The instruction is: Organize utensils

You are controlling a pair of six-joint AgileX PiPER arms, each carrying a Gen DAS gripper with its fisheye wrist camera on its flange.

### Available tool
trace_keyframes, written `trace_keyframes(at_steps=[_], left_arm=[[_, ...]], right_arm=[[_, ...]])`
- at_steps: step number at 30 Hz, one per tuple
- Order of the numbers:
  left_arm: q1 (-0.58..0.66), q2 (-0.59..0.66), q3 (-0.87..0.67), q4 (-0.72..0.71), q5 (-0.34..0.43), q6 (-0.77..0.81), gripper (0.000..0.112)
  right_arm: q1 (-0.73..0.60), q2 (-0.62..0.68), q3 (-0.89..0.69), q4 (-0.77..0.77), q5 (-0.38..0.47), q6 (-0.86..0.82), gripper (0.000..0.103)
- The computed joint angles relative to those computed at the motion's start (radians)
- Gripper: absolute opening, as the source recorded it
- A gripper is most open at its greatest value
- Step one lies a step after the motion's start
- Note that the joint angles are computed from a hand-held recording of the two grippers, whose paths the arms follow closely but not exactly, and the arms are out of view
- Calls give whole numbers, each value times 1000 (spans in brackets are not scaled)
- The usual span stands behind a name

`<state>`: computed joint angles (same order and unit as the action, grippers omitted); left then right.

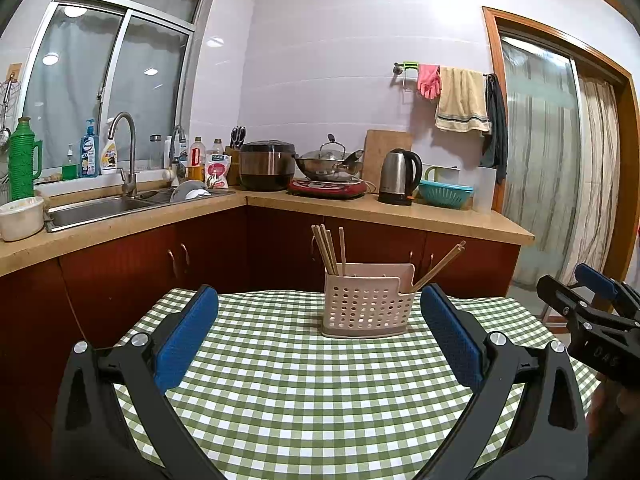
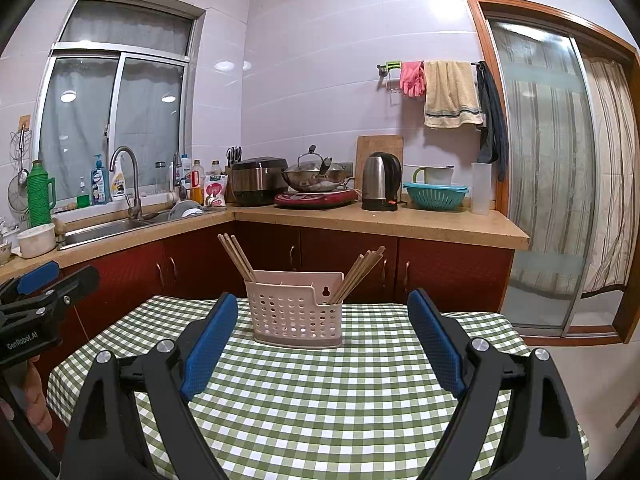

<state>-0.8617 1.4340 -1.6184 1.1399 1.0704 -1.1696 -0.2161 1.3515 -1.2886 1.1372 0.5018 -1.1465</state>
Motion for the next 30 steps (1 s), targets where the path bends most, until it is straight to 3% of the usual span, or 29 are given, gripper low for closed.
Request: trace_keyframes(at_steps=[14, 30], left_arm=[[-9, 25, -27, 10, 31, 11, 99], [-5, 17, 3, 38, -10, -7, 99]], right_arm=[[-3, 2, 4, 16, 0, -15, 84], [-1, 10, 11, 17, -5, -20, 84]])
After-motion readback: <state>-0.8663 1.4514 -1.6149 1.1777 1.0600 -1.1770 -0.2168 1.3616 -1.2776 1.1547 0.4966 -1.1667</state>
